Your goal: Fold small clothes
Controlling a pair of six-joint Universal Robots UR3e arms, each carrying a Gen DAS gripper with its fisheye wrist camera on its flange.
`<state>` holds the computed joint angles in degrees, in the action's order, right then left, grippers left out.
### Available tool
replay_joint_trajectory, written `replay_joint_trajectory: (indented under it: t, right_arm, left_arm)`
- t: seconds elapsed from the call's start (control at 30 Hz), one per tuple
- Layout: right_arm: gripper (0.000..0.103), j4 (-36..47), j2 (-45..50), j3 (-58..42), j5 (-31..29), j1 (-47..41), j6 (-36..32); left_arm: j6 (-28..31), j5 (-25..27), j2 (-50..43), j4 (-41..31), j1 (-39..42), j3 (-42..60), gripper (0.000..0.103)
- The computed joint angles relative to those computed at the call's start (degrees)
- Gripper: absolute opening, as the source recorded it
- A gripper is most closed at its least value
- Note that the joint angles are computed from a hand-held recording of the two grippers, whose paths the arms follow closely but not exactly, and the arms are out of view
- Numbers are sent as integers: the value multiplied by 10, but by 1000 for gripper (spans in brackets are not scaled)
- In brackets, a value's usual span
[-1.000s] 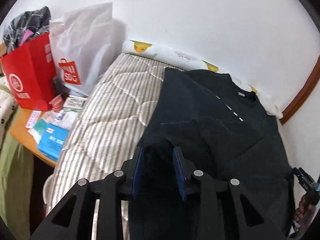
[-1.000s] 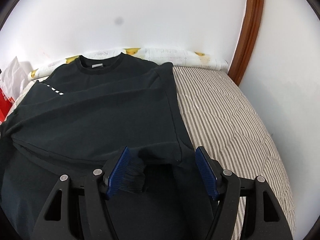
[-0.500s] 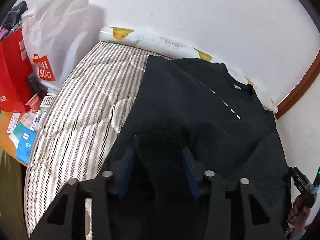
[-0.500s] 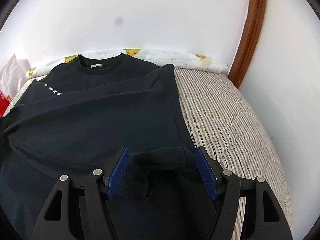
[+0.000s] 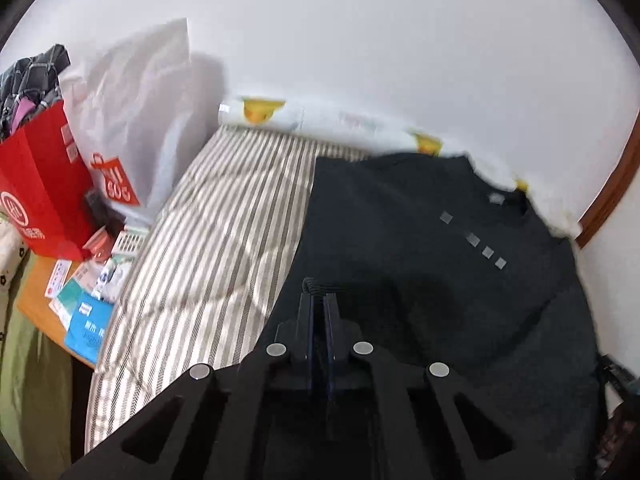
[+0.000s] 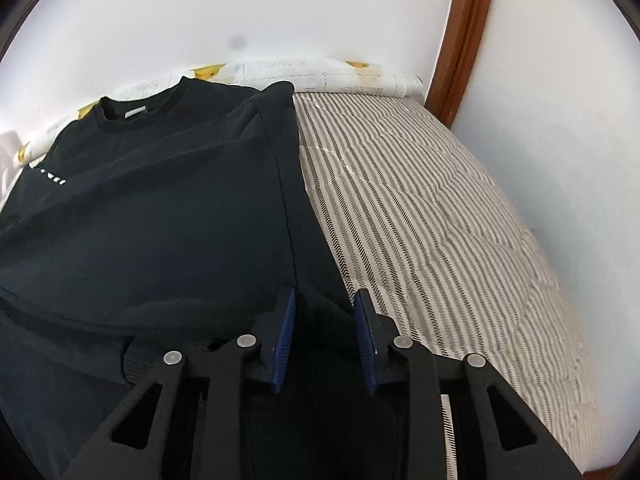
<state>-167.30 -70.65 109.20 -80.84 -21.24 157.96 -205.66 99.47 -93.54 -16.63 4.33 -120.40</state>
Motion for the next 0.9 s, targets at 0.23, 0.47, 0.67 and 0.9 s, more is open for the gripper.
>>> replay_joint_trajectory:
  t: [0.23, 0.47, 0.67, 0.9]
  right_arm:
    - [31, 14, -41, 31, 32, -23, -32]
    - [45, 9, -158, 135, 102, -87, -43]
    - [45, 1, -272, 225, 137, -136, -85]
    - [45, 196, -443, 292, 224, -242, -205]
  left_arm:
    - [-8, 4, 7, -18, -14, -16, 6]
    - [-34, 51, 56, -63, -71, -21, 6]
    - [-82, 122, 95, -127, -159, -5, 6]
    - [-148, 187, 140, -206, -270, 5, 6]
